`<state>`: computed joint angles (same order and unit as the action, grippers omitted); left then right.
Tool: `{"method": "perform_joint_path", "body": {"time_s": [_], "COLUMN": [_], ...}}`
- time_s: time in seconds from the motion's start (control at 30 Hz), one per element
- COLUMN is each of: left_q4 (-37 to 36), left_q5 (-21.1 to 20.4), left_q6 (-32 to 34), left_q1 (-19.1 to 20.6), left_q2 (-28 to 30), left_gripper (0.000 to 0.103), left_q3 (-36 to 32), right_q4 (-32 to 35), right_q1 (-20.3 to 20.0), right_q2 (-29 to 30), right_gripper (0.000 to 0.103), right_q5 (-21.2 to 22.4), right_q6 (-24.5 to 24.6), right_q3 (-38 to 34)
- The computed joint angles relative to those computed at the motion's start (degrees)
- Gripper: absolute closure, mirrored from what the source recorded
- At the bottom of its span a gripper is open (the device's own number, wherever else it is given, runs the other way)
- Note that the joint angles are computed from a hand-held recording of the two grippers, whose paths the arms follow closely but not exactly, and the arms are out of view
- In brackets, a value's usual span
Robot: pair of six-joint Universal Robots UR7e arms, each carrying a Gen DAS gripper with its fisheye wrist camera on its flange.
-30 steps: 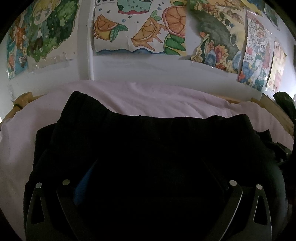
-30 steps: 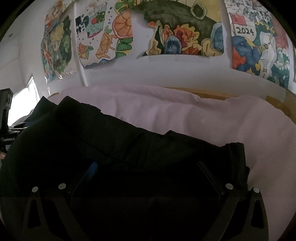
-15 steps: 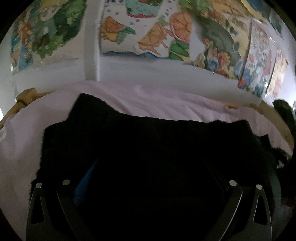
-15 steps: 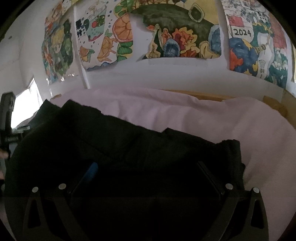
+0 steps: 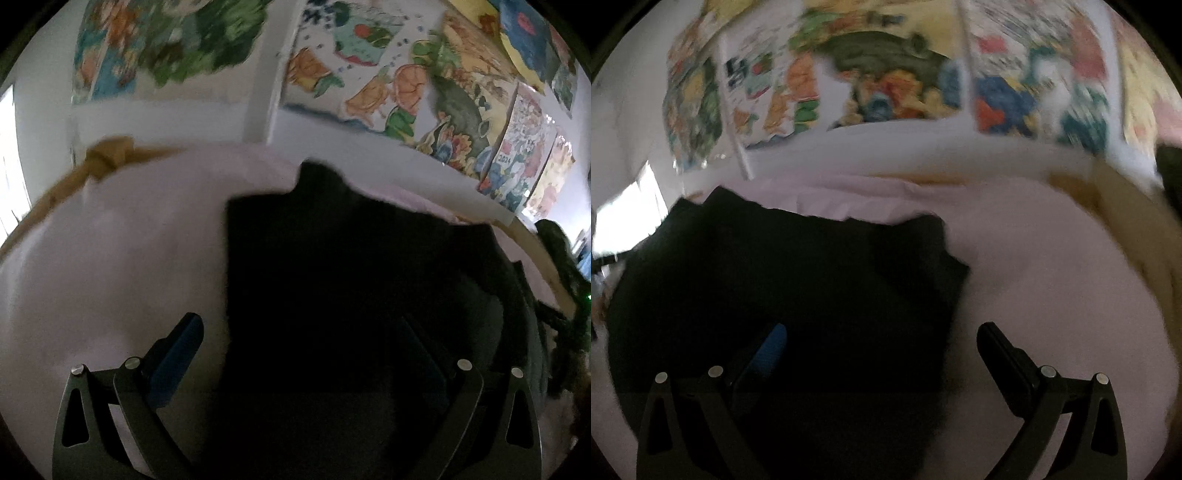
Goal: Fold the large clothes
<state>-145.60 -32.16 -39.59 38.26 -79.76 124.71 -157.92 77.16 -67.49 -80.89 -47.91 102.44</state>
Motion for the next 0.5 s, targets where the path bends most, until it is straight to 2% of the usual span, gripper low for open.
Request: {"method": "perform_joint_path", "body": {"time_s": [0.07,0.13,0.2,0.37,0.5], "left_q4": [-1.28,-2.97,-4.57,-2.8,-2.33], "left_q5": [-5.23,-9.46,-10.68,-13.95,-20.55], "left_q6": [-0.16,-0.37,0.84,4.48,6.4], "left_q1": [1.49,3.25,3.7,4.64,6.72], "left_q2": [-2.82,-4.42,-4.7,-3.82,-2.41], "left_gripper": [0.002,0.002,0.002,0.002,0.002], "left_q3": [1.47,2.56,2.8,0.94,-0.98], "right_q4": [6.47,9.0,10.71,20.83,22.64], "right_q1": [-1.75,-2.52,-2.44,-2.92,-3.98], "right_q2": [-0.5,-1.03,-0.97,1.05,1.99], "right_gripper": [0.0,0.0,0.0,0.0,0.0], "right_q5": [2.84,4.17,3.9,4.54,6.87], "right_q6": [2.57,1.52,0.51,1.11,1.63], "right_q3": [-1.57,-1.64,-1.88,-4.78,-5.64]}}
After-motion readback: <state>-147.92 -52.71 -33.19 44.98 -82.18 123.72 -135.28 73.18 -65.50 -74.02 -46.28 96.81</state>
